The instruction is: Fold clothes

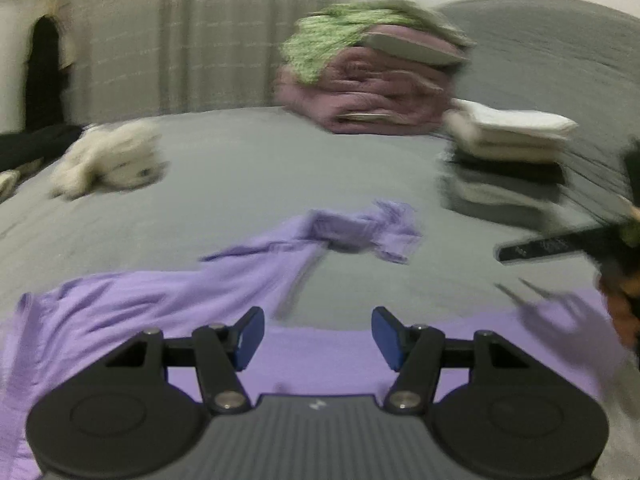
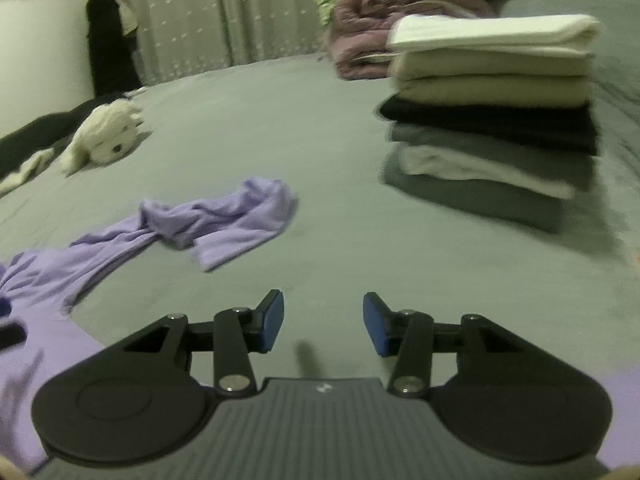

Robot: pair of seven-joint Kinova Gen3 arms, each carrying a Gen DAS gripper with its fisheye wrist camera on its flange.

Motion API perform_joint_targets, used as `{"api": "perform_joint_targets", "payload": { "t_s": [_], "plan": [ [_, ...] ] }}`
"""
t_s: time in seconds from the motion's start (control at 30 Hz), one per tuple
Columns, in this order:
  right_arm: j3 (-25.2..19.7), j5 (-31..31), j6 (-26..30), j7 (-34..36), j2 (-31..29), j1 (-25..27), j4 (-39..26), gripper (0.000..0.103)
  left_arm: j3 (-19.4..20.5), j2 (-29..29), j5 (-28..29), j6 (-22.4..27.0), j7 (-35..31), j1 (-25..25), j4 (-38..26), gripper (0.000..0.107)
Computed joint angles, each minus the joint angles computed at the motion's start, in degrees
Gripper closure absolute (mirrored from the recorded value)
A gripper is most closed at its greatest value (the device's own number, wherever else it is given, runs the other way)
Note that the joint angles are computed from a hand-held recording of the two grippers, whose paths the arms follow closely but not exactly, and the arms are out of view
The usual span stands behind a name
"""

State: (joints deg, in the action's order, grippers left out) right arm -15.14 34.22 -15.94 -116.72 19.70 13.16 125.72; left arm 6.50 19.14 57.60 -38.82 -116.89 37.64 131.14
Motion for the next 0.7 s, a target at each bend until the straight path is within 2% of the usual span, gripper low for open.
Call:
{"api": "perform_joint_targets", "payload": {
  "t_s": [0.23, 0.33, 0.57, 0.7],
  "plan": [
    [2.5, -7.2, 1.5, 6.3, 2.3, -8.6, -2.7, 0.054, -2.2, 1.6, 0.5, -2.6, 1.9, -3.4, 0.8, 0.047],
    [2.4, -10.2, 1.4, 8.5, 2.9, -10.9, -3.6, 0.054, -2.4, 2.0, -2.0, -1.9, 6.1, -6.1, 1.1, 0.047],
    [10.1, -21.7, -3.6, 20.7, 4.3, -23.8, -2.4, 0.052, -3.2, 4.4, -6.0, -1.0, 14.1, -8.7, 0.3, 0.047],
    [13.4, -28.0, -5.8, 27.7, 5.3, -28.3, -1.7, 0.052, -4.3, 6.3, -6.3, 0.0, 15.8, -8.5, -0.9, 0.047]
  ]
}}
